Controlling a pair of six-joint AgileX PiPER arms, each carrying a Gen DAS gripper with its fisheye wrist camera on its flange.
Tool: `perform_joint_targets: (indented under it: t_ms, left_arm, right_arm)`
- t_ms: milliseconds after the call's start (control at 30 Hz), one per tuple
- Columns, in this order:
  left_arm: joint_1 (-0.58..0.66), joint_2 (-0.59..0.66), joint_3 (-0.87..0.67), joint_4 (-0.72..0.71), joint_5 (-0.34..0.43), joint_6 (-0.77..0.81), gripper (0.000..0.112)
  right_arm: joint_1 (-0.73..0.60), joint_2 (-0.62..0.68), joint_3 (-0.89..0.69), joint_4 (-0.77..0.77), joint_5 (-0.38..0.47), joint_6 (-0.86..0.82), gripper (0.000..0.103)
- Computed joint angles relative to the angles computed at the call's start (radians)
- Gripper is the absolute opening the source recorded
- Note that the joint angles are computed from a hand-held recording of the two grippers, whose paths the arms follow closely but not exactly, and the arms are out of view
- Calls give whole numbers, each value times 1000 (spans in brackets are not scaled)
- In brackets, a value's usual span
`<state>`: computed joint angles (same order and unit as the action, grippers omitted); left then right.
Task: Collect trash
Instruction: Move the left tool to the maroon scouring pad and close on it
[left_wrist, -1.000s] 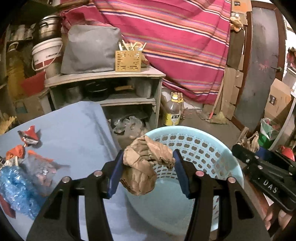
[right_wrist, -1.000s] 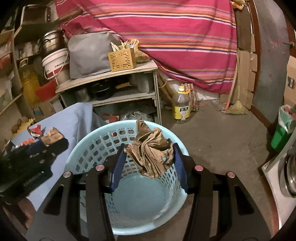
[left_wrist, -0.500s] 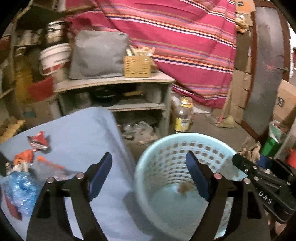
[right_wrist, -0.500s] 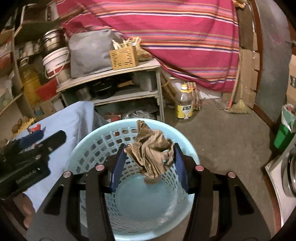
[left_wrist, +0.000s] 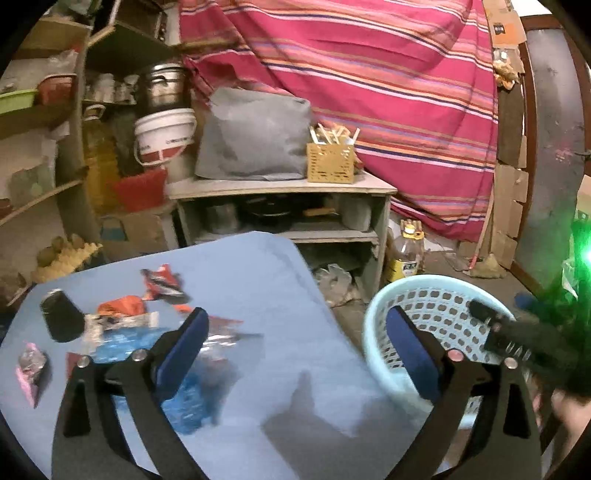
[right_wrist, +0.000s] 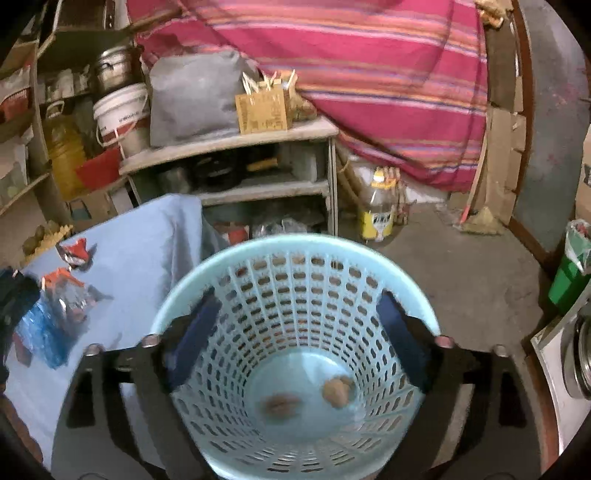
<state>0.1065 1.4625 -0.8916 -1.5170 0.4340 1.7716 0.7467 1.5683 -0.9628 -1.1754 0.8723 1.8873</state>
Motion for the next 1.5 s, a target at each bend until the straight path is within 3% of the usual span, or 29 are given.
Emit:
perform_joint_targets:
  t_ms: [67,267,467,533,600,733,867,1033,1233,1400,1433,1500]
  left_arm:
    - [75,-11,16,-15,50,45,98]
    - [312,76,-51,66,152,61,98]
    - [427,231,-187,69,123,94,98]
    - [455,274,-204,18,97,178,98]
    - [479,316,-238,64,100,163,98]
    - [513,393,-333,233,148,3,98]
    - [516,452,-396,309,151,-66,98]
    - [504,519,-495,465,213,-254,98]
    - [471,529,-516,473,240,-248,98]
    - [443,579,-599,575,274,-372,97]
    - [447,595,-626,587,298,-406,95]
    - [457,622,-673,613,341,-463,75]
  right_arm:
    - [58,13,-28,-26,80,32,99]
    - [167,107,-150,-36,186,24,99]
    - [233,211,-300,-39,227,20,99]
    - [236,256,-371,-7,228,1,99]
    - [230,303,-447,43,218,-32,99]
    - [236,393,-577,69,197,-79,99]
    - [238,479,-709,117,186,-173,99]
    - [230,535,-798,166,163,-232,99]
    - [205,579,-849,232,131,-279,99]
    - [193,605,-874,271,107,-317,99]
    - [193,610,-881,274,105,-324,99]
    - [193,618,-892,280,102,-333,99]
